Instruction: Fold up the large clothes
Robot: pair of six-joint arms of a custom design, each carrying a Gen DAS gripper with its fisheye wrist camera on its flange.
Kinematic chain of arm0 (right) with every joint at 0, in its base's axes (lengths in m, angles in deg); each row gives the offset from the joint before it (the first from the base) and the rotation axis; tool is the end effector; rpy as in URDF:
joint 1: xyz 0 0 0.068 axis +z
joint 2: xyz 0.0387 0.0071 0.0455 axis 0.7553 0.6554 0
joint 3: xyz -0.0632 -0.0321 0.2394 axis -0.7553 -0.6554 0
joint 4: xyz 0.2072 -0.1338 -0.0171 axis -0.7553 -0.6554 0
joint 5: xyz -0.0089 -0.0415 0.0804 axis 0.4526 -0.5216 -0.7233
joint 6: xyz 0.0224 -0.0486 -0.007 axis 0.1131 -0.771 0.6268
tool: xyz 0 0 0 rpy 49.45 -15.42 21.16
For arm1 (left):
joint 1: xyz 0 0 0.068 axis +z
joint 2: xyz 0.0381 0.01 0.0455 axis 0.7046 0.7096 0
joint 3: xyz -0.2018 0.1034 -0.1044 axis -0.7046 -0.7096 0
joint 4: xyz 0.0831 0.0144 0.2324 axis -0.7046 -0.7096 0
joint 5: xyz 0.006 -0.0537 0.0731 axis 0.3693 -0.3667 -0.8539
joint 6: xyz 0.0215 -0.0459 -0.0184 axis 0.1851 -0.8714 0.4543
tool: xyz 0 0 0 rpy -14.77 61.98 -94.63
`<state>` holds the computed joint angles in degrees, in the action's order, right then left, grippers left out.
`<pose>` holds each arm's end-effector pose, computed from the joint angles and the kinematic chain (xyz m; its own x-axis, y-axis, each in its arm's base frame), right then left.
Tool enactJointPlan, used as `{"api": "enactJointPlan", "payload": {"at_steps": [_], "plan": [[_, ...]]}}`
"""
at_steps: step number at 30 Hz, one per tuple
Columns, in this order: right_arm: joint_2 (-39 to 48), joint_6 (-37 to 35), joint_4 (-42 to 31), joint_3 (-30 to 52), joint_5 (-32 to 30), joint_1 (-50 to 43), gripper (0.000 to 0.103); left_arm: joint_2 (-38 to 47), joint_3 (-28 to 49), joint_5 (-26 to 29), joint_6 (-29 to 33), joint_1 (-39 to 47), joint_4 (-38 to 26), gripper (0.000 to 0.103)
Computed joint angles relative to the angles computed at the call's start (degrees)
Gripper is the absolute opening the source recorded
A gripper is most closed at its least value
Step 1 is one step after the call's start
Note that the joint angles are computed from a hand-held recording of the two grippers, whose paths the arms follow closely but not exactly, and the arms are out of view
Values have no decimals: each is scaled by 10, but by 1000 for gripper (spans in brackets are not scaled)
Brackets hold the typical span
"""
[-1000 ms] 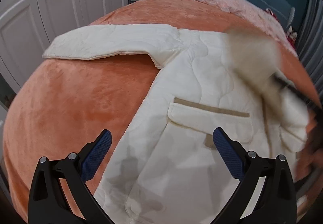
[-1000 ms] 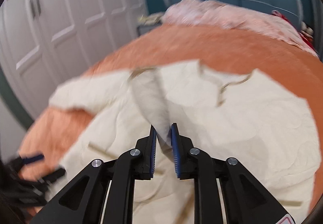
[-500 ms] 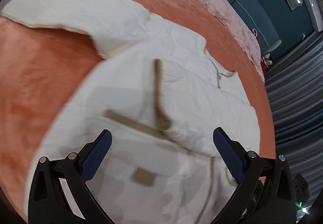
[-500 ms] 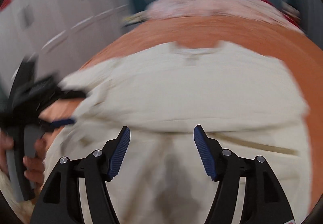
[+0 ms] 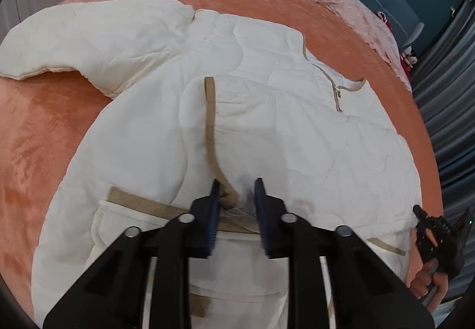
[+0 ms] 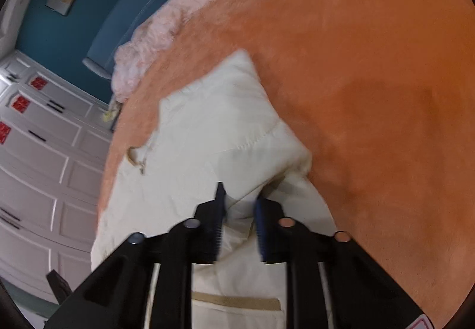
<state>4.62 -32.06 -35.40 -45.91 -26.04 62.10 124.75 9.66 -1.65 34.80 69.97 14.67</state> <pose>0.2342 0.0551 0.0861 -0.5658 0.7201 -0.4016 0.4088 0.6680 0.6219 0.2648 0.1062 0.1092 -0.8726 -0.2313 -0.4302 -0.0694 0.9306 -0.3595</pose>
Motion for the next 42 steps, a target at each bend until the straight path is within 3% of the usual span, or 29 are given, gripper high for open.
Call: {"api": "enactJointPlan", "payload": {"at_steps": [3,6,10,12,16,19,20,22,25,27,29,33,38,40,42], "plan": [[-49,-35,-54,9,82,41,13,9,-18,-11,24,7,25,16],[14,-52,-83,44,110,57,13,-1,-57,-27,32,1,74,16],[78,-48,-47,41,151,85,13,-18,-104,-50,37,-13,143,16],[95,-51,-70,64,184,103,13,-22,-147,-53,42,-13,218,17],[63,-26,-187,95,265,146,25,-31,-195,-71,35,-27,305,17],[-13,77,-351,125,414,257,33,-28,-205,-71,32,-30,332,17],[-23,80,-368,141,437,290,33,-24,-205,-64,31,-26,337,18],[10,30,-385,211,431,332,33,-21,-206,-50,29,-19,342,18],[132,-68,-379,334,394,364,32,-20,-205,-45,27,-17,342,18],[206,-80,-379,392,347,362,32,-18,-202,-39,27,-14,340,18],[246,-56,-362,406,301,351,32,-14,-201,-31,27,-9,340,18],[269,-46,-320,389,296,346,31,-10,-208,-25,30,-9,354,21],[276,-34,-326,389,311,362,32,-8,-205,-13,32,-4,349,24],[285,-37,-344,409,315,364,32,-13,-188,14,41,12,305,28],[280,-39,-350,411,306,359,32,-39,-170,53,73,48,222,38]]}}
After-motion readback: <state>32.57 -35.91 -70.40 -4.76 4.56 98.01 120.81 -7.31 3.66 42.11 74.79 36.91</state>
